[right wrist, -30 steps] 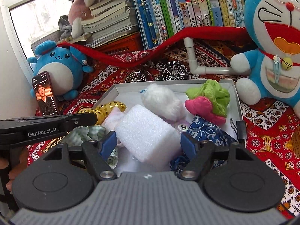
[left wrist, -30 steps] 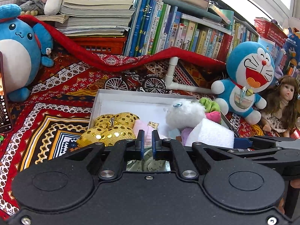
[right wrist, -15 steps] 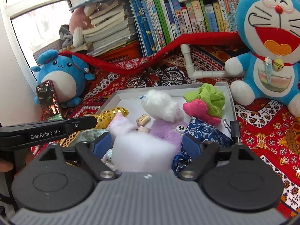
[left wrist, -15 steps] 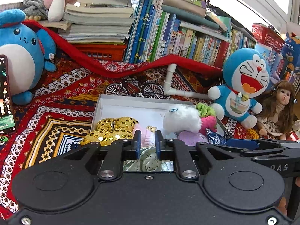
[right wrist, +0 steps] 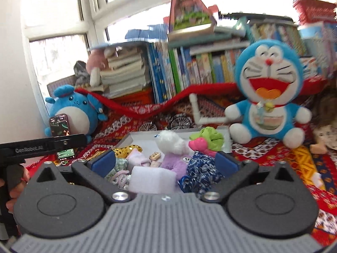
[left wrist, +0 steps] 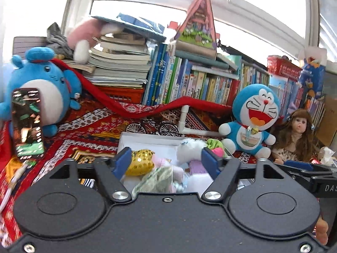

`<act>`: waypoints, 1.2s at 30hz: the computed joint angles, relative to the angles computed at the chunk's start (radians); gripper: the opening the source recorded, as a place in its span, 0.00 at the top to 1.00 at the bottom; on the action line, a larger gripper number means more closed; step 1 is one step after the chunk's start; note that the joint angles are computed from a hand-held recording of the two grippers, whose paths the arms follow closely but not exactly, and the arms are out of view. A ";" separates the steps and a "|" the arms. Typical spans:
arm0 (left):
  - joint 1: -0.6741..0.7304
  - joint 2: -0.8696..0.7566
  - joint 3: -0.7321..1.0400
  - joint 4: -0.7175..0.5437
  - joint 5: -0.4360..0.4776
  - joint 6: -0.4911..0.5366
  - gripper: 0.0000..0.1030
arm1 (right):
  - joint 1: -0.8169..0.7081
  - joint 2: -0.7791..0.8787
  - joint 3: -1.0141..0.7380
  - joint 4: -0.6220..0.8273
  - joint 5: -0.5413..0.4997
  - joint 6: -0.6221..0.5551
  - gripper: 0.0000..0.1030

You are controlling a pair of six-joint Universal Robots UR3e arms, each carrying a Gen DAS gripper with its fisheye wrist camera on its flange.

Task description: Organize soft objects

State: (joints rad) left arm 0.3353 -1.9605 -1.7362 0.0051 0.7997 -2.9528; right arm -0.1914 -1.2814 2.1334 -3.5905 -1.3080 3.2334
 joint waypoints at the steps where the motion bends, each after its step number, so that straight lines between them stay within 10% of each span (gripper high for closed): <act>1: 0.021 0.032 -0.062 0.027 -0.017 0.006 0.22 | 0.001 -0.017 0.045 -0.037 -0.006 -0.003 0.00; 12: 0.183 0.311 -0.718 0.245 -0.015 0.275 0.08 | 0.256 0.054 0.376 -0.444 -0.435 -0.036 0.00; 36: 0.072 0.217 -0.663 0.137 0.220 0.260 0.01 | 0.352 0.107 0.277 -0.100 -0.549 0.041 0.00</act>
State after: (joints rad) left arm 0.4077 -1.7437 -2.3993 0.1420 1.0196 -2.6932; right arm 0.1609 -1.1746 2.4101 -3.6905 -1.8569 3.2741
